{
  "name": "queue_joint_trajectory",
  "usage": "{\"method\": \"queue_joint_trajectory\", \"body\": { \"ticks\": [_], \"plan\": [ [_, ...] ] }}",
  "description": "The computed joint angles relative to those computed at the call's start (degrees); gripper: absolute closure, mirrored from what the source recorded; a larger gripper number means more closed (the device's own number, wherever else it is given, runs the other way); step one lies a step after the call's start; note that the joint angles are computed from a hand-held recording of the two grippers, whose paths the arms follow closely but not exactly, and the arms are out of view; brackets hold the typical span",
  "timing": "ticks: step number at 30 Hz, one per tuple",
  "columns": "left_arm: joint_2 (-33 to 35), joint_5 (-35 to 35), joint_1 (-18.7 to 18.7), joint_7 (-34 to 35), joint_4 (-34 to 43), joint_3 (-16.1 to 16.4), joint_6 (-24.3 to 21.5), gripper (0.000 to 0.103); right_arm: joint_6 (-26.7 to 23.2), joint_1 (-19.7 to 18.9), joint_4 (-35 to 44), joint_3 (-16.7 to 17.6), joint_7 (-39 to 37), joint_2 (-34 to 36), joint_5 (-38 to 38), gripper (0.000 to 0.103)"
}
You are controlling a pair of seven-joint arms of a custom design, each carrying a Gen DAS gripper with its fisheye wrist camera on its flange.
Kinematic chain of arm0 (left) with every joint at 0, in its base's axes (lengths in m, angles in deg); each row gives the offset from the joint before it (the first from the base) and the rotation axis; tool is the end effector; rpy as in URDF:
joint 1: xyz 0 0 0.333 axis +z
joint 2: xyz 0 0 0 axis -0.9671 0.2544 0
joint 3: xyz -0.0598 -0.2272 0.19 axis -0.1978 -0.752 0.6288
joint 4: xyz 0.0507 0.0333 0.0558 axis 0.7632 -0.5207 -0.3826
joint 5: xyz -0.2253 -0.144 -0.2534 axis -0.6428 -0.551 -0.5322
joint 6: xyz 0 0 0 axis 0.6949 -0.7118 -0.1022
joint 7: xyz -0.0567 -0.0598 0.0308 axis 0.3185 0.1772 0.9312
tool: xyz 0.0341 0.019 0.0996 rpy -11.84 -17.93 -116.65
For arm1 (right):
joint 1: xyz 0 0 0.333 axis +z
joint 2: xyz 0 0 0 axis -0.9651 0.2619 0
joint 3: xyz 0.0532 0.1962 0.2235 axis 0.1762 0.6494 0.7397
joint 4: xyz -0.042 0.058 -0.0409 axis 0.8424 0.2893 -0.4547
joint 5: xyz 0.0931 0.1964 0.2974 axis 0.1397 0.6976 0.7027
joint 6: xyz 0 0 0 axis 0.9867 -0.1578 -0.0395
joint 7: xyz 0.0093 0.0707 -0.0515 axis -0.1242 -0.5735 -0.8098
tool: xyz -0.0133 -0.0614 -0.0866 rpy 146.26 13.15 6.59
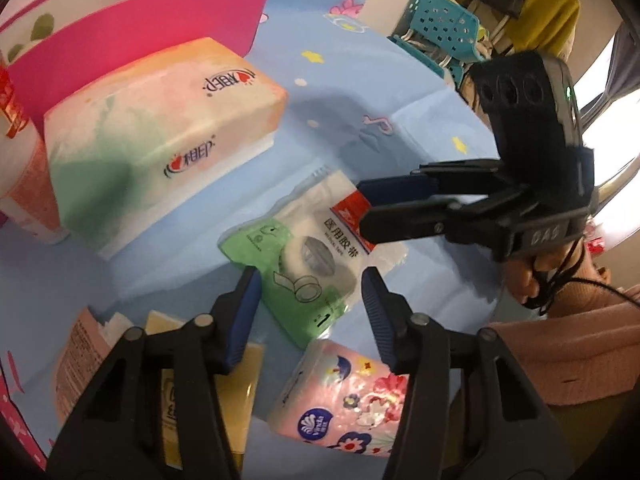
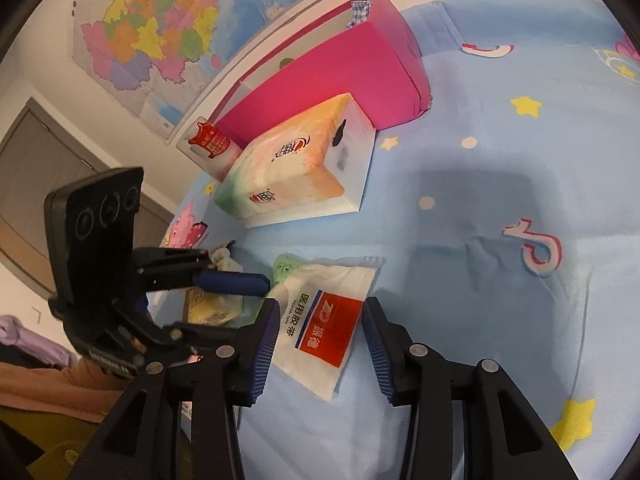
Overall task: Organize soft objects
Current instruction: 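Reach the right gripper to the green-labelled plastic bag and grasp it, then carry the green-labelled bag into the pink box and open the right gripper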
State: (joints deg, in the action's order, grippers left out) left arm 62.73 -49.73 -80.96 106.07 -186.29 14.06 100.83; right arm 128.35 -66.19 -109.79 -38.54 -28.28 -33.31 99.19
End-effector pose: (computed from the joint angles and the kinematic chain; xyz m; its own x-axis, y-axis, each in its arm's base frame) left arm 0.5717 -0.2147 0.4352 -0.5801 -0.7599 0.2934 -0.7894 0.4357 -0.4325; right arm 0.5743 0.1330 0.4158 0.3890 -0.7215 -0.5728 -0.8663 -0.0750 -0.4938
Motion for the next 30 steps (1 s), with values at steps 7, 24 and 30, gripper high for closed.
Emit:
{"method": "queue_joint_trajectory", "body": {
  "ticks": [7, 24, 30],
  "plan": [
    [-0.1, -3.69, 1.01, 1.26, -0.22, -0.12, -0.11, 0.049, -8.9, -2.26, 2.57, 0.28, -3.48, 2.39, 6.95, 0.066],
    [-0.23, -11.56, 2.22, 2.78, -0.18, 0.1, -1.59, 0.047, -5.56, -1.76, 1.96, 0.2, -7.98, 1.04, 10.42, 0.091],
    [-0.02, -15.37, 3.04, 5.26, 0.94, 0.17, -3.56, 0.043, -8.68, -2.55, 4.14, 0.07, -8.8, 1.77, 13.51, 0.092]
  ]
}}
